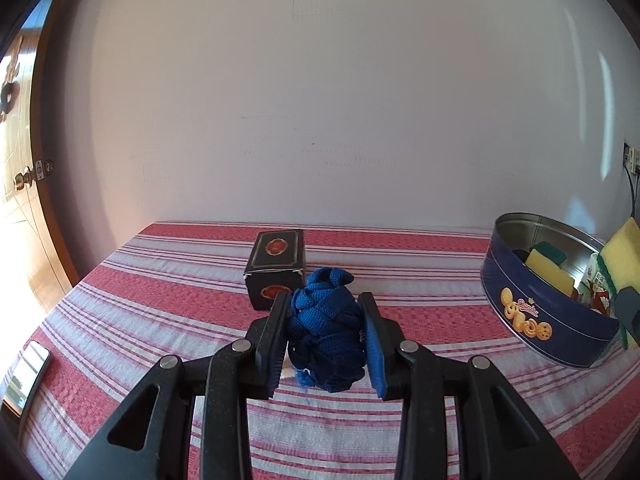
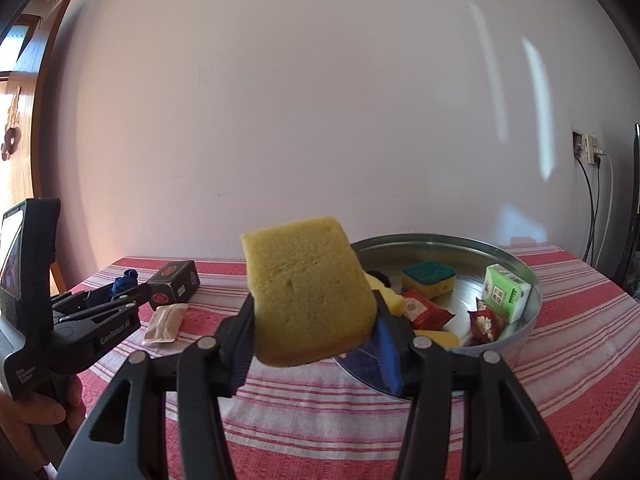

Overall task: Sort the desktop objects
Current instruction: 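Carry the knit item and yellow sponge with both tools over the blue tin, then lower both held items into the tin and open both tools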

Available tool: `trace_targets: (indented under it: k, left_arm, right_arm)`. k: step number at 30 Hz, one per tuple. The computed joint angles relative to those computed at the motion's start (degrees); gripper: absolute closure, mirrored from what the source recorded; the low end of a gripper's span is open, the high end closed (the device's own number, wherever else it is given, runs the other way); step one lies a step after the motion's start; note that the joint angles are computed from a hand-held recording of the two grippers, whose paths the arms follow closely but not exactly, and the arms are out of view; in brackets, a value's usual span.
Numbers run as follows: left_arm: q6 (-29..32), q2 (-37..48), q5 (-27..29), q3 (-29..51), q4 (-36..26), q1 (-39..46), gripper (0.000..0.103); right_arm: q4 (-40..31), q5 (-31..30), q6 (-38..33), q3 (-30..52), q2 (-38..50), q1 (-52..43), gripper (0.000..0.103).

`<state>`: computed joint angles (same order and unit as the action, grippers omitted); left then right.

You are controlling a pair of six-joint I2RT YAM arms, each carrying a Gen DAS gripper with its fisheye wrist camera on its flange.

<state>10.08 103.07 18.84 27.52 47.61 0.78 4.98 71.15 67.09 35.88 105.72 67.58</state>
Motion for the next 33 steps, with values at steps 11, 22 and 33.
trace_targets:
  k: [11, 22, 33]
  left_arm:
    - [-0.77, -1.96, -3.58, -2.6, 0.15, -8.87, 0.067]
    - [-4.95, -6.28, -5.04, -2.88, -2.05, -18.0, 0.067]
    - [-10.39, -5.93, -9.13, 2.8, -5.24, -28.99, 0.067]
  right_arm:
    - [-12.4, 1.29, 14.81, -6.55, -5.89, -1.17, 0.05]
    - [-15.36, 1.86, 19.5, -15.23, -13.29, -6.65, 0.05]
    - [13.1, -1.51, -15.37, -26.95, -29.36, -25.05, 0.05]
